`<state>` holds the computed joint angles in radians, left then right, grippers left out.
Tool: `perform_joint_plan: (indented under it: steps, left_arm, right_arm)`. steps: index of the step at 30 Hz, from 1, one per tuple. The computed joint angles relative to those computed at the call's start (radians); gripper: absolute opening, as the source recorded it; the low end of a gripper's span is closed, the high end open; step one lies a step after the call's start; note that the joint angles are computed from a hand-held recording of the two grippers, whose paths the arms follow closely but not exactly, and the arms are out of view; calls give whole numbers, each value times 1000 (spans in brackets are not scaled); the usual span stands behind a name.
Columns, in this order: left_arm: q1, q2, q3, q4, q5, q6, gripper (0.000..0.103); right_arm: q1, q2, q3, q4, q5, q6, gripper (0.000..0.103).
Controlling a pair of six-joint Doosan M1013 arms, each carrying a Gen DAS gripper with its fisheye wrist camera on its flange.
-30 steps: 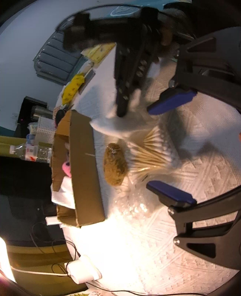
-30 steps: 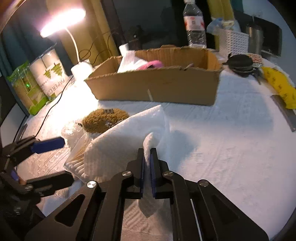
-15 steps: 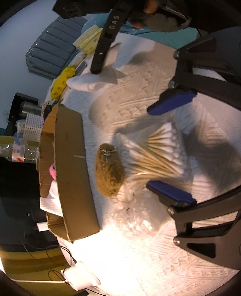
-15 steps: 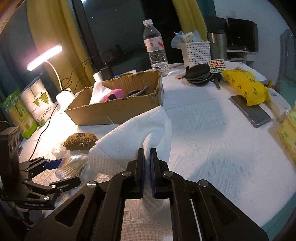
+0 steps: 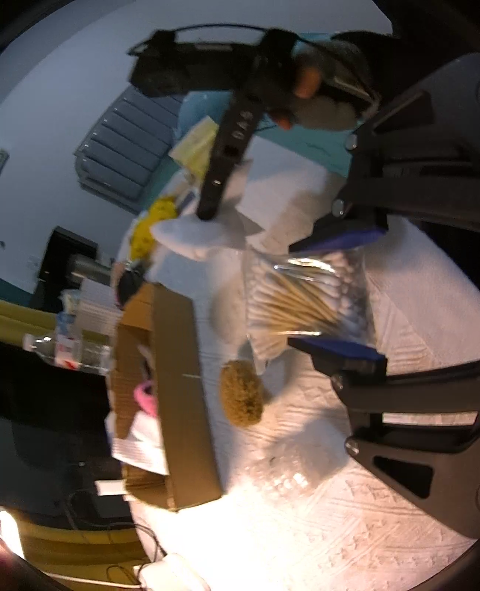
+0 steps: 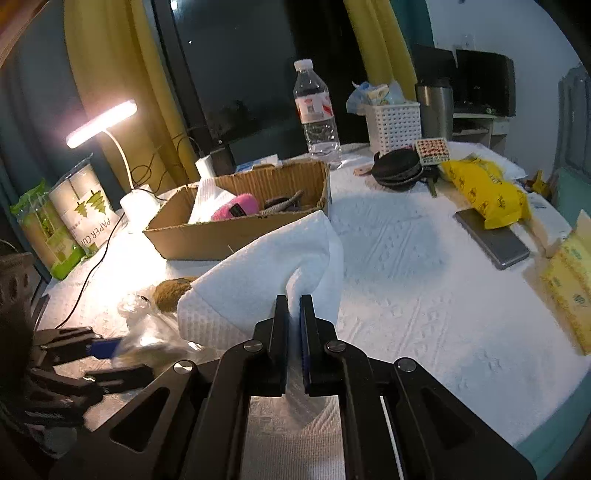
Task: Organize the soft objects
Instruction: 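Grasp the white paper towel with the right tool while the left tool grasps the cotton swab bag, then carry the cotton swab bag and paper towel into the box and open both tools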
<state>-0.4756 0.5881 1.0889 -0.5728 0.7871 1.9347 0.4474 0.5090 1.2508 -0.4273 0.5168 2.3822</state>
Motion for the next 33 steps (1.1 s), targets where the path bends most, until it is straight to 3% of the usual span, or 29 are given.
perform_joint_plan:
  steps: [14,33]
  left_arm:
    - [-12,-77,36,85,-163,22,43]
    - [-2,-36,-79,174,-204,-36,43]
  right_arm:
    - [16,-26,-5,-117,-15,74,6]
    - [5,23,-113,-128,15,3,7]
